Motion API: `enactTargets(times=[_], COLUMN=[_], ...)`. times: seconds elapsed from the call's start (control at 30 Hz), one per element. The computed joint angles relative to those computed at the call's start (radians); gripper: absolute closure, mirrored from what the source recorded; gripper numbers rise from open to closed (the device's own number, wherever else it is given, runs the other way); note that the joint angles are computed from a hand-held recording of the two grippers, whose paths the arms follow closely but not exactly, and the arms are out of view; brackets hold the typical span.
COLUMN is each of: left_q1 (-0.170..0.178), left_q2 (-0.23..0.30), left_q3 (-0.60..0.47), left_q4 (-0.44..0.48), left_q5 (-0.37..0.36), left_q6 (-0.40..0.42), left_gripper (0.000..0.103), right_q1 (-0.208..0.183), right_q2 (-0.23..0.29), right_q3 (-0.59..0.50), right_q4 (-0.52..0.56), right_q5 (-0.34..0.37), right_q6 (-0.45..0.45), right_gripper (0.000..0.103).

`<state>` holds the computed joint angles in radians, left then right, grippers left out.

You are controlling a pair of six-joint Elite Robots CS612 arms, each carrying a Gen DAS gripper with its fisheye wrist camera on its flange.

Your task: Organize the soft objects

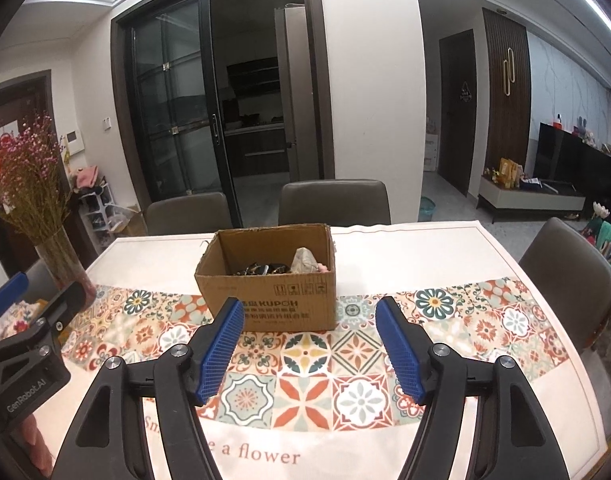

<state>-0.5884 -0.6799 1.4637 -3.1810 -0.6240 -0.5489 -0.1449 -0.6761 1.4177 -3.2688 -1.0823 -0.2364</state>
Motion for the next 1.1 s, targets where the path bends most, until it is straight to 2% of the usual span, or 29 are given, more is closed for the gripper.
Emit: enactTargets(times=[0.2,0.47,0.6,1.1], left_q1=[-0.014,-0.024,-0.024,-0.029], left_q2=[-0.011,-0.025,-0.03,-0.026], left_q3=[0.019,0.045,0.05,0.044], left_q4=[-0.014,-0.034,-0.03,-0.036], left_q5=[0.025,0.001,-0.016,-0.002], left_q6=[0.001,-0.004,-0.018,-0.013], left_gripper=[0.0,0.0,0.0,0.0], right_q1=[-0.011,-0.022,-0.024,-0.029], right_q2=[-0.016,-0.029,-0.037,-0.035], right_q3=[0.031,0.054,0.064,0.062], right_q4=[-0.028,-0.036,-0.038,-0.056], right_q5=[0.017,0.035,0.039,0.038], right_q6=[0.006,0.003,-0.001,0.006], right_gripper=[0.034,0.034,0.034,0.034])
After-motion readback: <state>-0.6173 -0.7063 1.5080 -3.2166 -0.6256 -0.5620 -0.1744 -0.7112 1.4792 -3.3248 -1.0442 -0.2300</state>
